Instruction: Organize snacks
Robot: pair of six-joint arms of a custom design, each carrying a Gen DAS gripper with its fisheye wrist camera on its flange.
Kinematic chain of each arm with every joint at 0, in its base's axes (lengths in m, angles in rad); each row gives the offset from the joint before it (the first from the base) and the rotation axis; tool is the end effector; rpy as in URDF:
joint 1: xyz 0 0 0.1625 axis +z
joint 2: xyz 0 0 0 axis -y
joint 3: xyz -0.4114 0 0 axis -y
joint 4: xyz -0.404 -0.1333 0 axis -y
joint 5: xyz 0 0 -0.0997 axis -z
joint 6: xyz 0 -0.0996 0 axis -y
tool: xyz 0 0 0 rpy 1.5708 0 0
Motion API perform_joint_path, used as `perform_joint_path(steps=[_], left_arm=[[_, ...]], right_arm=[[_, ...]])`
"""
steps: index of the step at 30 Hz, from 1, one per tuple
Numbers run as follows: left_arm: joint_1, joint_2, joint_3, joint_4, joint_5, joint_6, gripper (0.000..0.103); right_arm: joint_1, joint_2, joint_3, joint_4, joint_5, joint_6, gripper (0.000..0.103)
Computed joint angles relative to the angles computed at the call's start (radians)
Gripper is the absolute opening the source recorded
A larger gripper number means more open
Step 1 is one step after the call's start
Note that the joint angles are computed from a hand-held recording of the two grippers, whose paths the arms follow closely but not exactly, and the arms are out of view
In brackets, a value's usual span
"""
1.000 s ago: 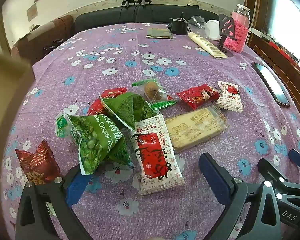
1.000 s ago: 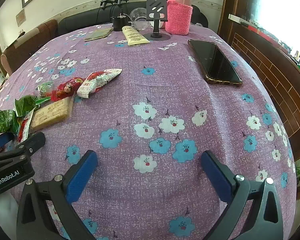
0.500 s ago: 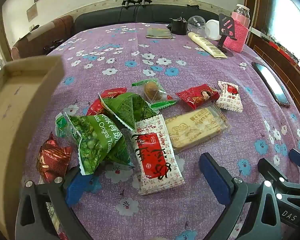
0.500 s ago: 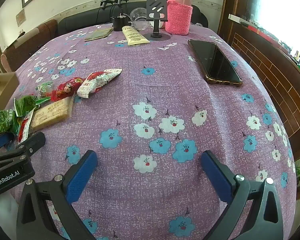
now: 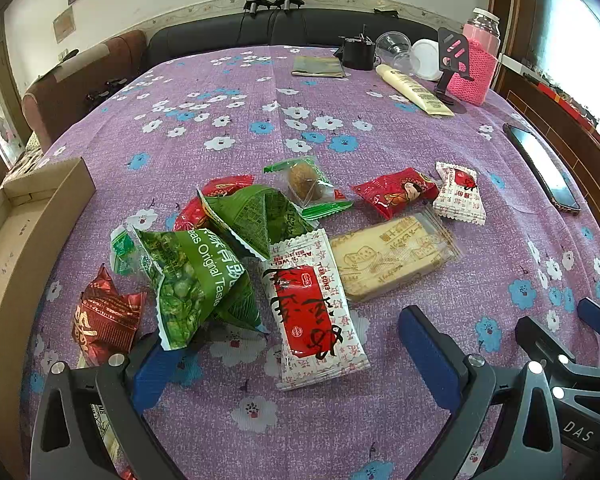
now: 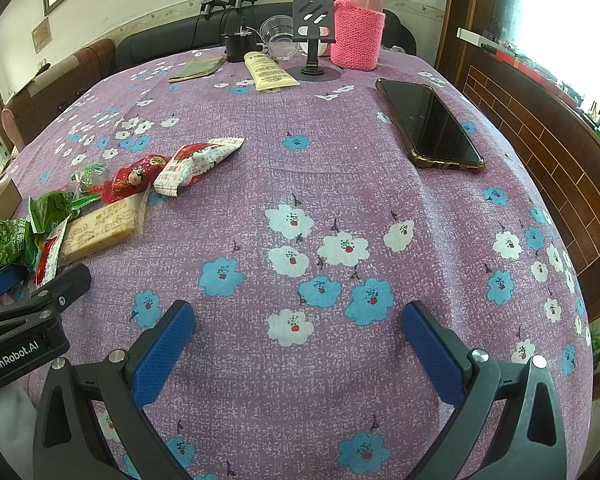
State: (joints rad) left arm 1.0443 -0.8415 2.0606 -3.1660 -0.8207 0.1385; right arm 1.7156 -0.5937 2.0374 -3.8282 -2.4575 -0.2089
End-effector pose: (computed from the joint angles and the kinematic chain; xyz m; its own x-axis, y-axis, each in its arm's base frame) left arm -0.0938 -0.5618 0.0588 -0.6866 0.2607 -0.6787 0.5676 0.7756 -0.2762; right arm 0.1286 -0.4930 0.0211 -0.6707 0.3151 0.6714 -0.2435 0.7615 -0.6007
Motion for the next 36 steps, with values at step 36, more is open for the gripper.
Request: perform_joint_path(steps=[36], left_arm=[[-0.015, -0.022, 0.014, 0.073, 0.005, -0.046, 0.103]], right_arm=[[0.005, -0.019, 0.001, 0.085, -0.024, 0.079, 0.103]])
